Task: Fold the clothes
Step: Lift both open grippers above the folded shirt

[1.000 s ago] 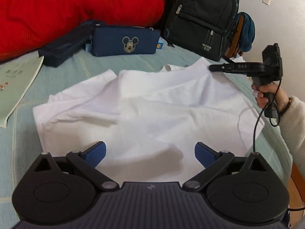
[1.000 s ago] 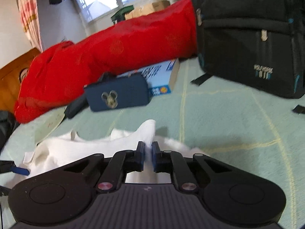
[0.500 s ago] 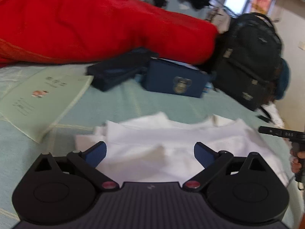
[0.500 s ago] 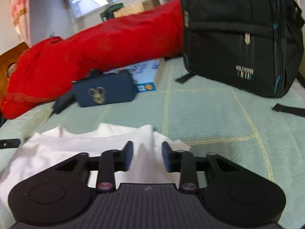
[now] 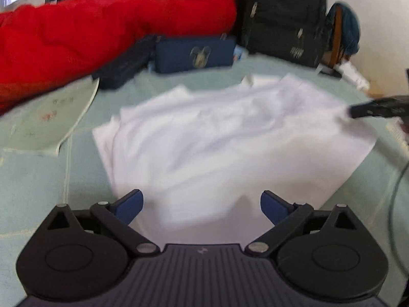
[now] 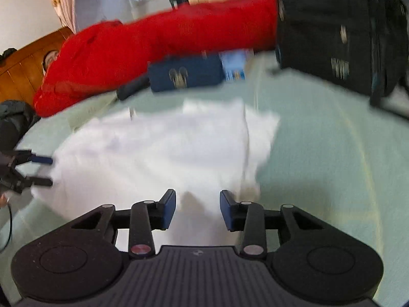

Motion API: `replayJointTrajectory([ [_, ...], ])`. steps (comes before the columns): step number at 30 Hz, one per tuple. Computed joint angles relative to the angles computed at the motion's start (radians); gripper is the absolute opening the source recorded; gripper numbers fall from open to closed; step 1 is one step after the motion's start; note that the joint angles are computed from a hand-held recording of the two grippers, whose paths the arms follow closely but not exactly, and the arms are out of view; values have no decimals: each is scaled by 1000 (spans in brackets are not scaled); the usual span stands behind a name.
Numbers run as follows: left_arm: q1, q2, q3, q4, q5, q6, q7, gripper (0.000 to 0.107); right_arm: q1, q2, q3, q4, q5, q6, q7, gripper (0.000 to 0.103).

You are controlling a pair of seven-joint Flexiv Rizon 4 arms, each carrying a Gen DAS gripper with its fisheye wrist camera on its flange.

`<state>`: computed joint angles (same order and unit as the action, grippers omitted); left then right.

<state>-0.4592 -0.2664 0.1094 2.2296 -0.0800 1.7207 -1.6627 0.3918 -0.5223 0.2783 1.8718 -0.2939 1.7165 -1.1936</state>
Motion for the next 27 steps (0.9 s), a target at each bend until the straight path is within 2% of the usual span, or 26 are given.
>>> replayJointTrajectory([
  [1, 46, 3, -55, 6, -9, 15, 4, 98, 11, -6, -7, -26, -9, 3, -6, 44],
  [3, 127, 3, -153, 16, -25, 41, 9, 98, -16, -64, 57, -132, -34, -51, -22, 44],
  [4, 146, -4, -179, 20, -30, 51, 8, 98, -30, -102, 101, -199, -39, -102, -33, 44],
  [6, 161, -22, -205, 24, -36, 69, 7, 98, -4, -173, 131, -328, -35, -215, -50, 44],
  [9, 94, -58, -139, 19, -45, 96, 24, 98, 97, -276, 79, -519, -43, -392, -44, 43],
  [11, 113, -64, -153, 33, -44, 111, 33, 98, 178, -312, -33, -578, -60, -408, 8, 42],
  [14, 185, -51, -216, 63, -24, 132, 33, 98, 280, -371, -198, -660, -95, -420, 106, 41],
  [15, 193, -42, -224, 69, -23, 129, 33, 98, 285, -385, -212, -683, -101, -432, 141, 41],
  [16, 193, -32, -223, 72, -23, 126, 35, 98, 273, -387, -195, -696, -58, -438, 133, 41],
  [17, 196, -22, -227, 76, -20, 129, 38, 98, 243, -387, -147, -702, -31, -439, 124, 41],
  [18, 212, -13, -240, 79, -11, 134, 40, 98, 230, -368, -133, -675, -14, -420, 112, 41],
  [20, 257, -4, -276, 73, 15, 155, 43, 98, 226, -305, -140, -578, -10, -358, 97, 46],
  [21, 254, -8, -268, 56, 15, 160, 49, 98, 219, -266, -136, -517, -11, -326, 82, 48],
  [22, 268, -20, -277, 34, 18, 159, 51, 98, 207, -234, -122, -465, -9, -303, 63, 51],
  [25, 372, -76, -370, -36, 53, 153, 44, 98, 169, -157, -78, -334, -3, -251, 2, 52],
  [26, 386, -102, -379, -62, 49, 144, 42, 98, 173, -136, -91, -289, -7, -227, -1, 52],
  [27, 373, -128, -359, -89, 34, 128, 38, 98, 182, -119, -112, -248, -13, -202, 0, 52],
])
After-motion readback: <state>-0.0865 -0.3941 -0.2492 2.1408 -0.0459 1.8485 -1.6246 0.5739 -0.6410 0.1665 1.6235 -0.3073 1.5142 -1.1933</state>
